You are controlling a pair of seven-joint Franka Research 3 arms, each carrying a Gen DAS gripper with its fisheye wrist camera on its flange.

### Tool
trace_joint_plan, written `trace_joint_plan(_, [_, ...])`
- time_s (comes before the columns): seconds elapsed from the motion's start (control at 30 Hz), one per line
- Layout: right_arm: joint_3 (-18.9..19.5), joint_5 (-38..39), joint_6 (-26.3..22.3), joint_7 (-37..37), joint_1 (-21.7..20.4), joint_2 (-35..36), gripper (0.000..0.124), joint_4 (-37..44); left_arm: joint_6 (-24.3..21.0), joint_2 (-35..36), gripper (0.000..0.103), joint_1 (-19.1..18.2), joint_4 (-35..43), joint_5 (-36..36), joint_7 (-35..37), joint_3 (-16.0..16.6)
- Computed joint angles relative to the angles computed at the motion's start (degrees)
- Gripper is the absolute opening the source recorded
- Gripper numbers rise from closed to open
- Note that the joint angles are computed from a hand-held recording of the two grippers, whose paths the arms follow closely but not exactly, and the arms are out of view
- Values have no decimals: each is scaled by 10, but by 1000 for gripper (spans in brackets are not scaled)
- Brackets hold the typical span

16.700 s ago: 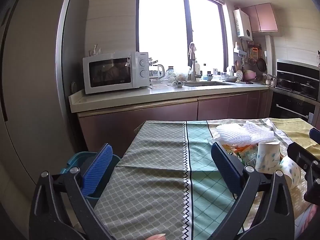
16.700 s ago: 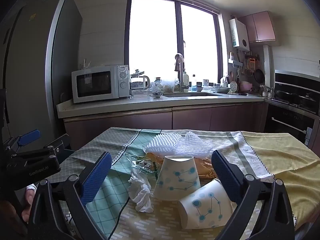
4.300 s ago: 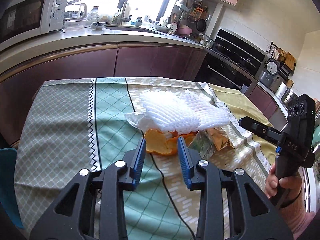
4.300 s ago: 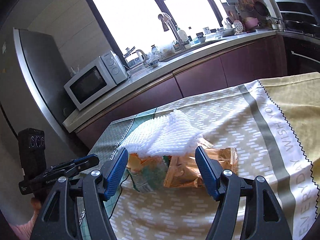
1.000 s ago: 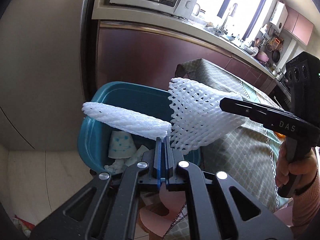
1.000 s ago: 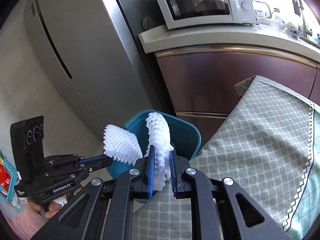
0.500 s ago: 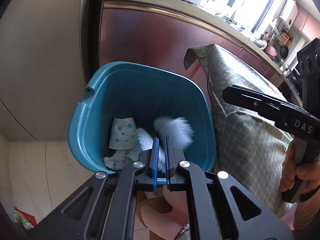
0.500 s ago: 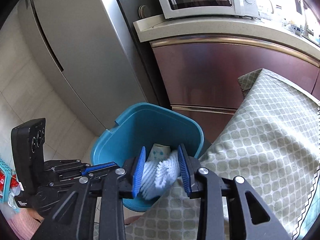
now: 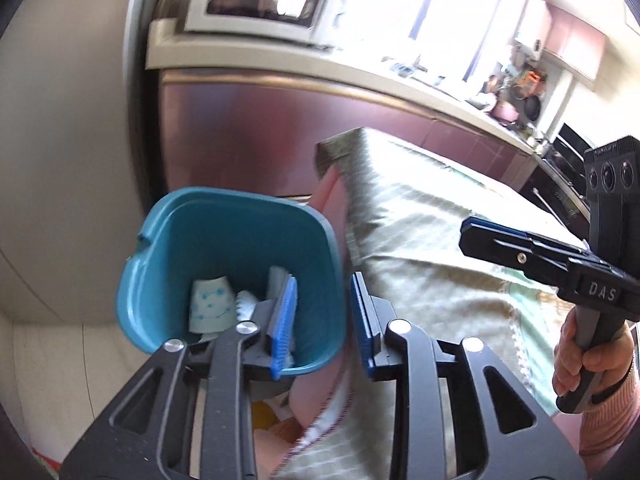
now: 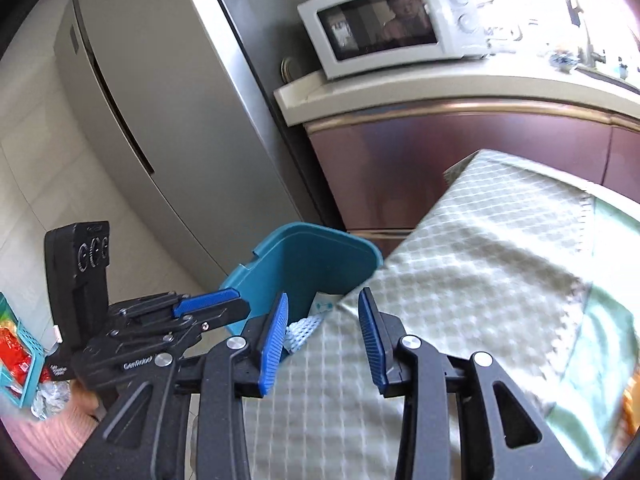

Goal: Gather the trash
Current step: 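Carry both foam nets to the teal bin and open both tools, then grasp the green plastic wrapper with the left tool while the right tool grasps the gold wrapper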

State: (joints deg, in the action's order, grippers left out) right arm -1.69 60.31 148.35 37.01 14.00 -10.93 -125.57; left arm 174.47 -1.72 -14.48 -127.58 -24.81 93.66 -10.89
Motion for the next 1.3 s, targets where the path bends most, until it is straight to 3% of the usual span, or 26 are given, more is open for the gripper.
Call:
trace_joint_plan(0.3, [-47,20,59,-2,-31,-143,42,-139,-16,24,33,-50,66,-145,165,-39])
trace_joint_plan(0.5, [-78,-29,125,74,-83,-207,45,-217,-53,75,33,-53,135,-154,200,-93])
trace_joint_plan(0.57, [-99,-49,124,95,-98,-218,46,-232,-69,92,34,-52,158,-150,205,-110])
trace_joint_plan(0.77, [-143,-81,117,133,-135,-252,46,-271,-93,149,34,-53,222,-96,181,-148])
trace_joint_plan(1.03, [-184,-81,160,125,-133,-227,49,-257,-151,235,35,-65,328,2,105,-165])
trace_joint_plan(1.3, [-209,-47,72,108,-153,-131,56,-171,-213,314,36,-96,442,91,20,-153])
